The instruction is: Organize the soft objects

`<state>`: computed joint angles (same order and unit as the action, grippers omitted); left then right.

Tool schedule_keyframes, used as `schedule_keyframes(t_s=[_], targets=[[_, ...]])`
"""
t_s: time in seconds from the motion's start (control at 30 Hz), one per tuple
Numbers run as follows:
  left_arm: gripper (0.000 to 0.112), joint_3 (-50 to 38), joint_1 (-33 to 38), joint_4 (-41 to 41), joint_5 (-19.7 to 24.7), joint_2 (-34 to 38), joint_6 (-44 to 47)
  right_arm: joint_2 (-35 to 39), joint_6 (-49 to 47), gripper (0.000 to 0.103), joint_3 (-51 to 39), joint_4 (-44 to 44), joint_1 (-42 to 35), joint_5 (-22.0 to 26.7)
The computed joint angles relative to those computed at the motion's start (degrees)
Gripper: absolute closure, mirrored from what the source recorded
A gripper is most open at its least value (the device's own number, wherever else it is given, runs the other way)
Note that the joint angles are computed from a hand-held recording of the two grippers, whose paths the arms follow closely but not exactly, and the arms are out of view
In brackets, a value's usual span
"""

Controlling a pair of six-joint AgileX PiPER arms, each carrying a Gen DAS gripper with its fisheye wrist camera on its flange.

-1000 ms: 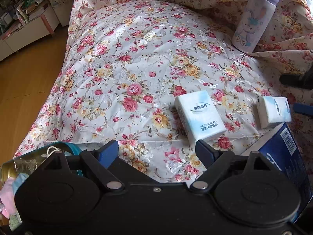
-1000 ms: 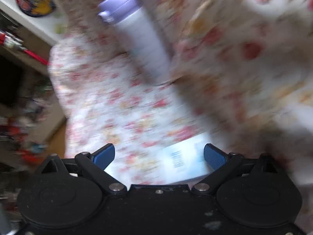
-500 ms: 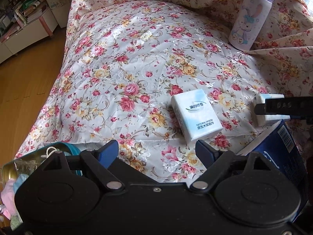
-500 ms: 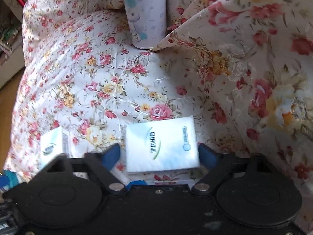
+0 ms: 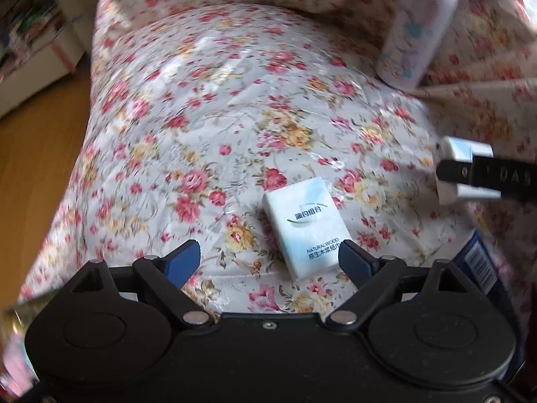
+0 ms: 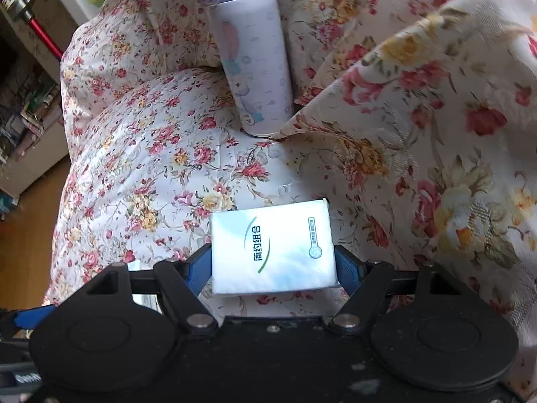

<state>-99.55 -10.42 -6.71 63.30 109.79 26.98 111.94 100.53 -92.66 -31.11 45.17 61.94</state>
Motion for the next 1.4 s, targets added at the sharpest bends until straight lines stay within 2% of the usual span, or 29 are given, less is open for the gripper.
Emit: schedule_keyframes(t_s=[0.23,0.4,0.67,0.93,1.03,1.07,1.1,1.17,1.23,1.33,1.4], targets=[[0.026,2.5,0.0,1.0,-0.1,-1.6,7.7,1.5,-1.7,0.029,-1.4,0.7,-0.2,-0.4],[0.027,4.9,-2.3,3.8,-2.9,-0.9,6.6,0.6,-0.2,0.028,-0.4,-0.6,0.3,-0.8],[0.026,0.6,-6.0,6.8,-6.4,4.0,1.1,-1.5,3.1,0.028,2.5,-2.5,0.6,-2.3],[0.020,-0.7,-7.8,9.3,-12.5,6.9,3.5,-2.1,4.3,0.028,3.6,-2.8,0.6,-3.3],[0.024,-2.6,-7.7,8.7,-11.3,9.0,4.2,-2.1,4.2,0.028,3.7,-2.7,0.4,-3.6],[0.034,-3.5,-7.1,7.2,-10.2,9.8,4.8,-2.1,4.2,0.028,3.8,-2.6,0.4,-3.8],[0.040,-4.5,-6.2,4.5,-9.0,10.5,6.0,-2.1,4.1,0.028,3.8,-2.5,0.3,-3.9],[0.041,-6.8,-4.6,0.1,-6.0,11.4,6.3,-1.9,3.9,0.028,3.7,-2.6,0.3,-3.9],[0.041,-7.9,-4.1,0.1,-4.5,11.5,3.8,-1.7,3.8,0.028,3.6,-2.7,0.3,-4.0],[0.041,-5.9,-2.9,-0.8,-3.9,8.6,2.6,-2.0,3.9,0.029,4.1,-3.1,0.5,-4.3],[0.041,-5.0,-1.6,-2.6,-1.5,6.2,2.1,-2.0,3.8,0.029,4.2,-3.2,0.7,-4.1]])
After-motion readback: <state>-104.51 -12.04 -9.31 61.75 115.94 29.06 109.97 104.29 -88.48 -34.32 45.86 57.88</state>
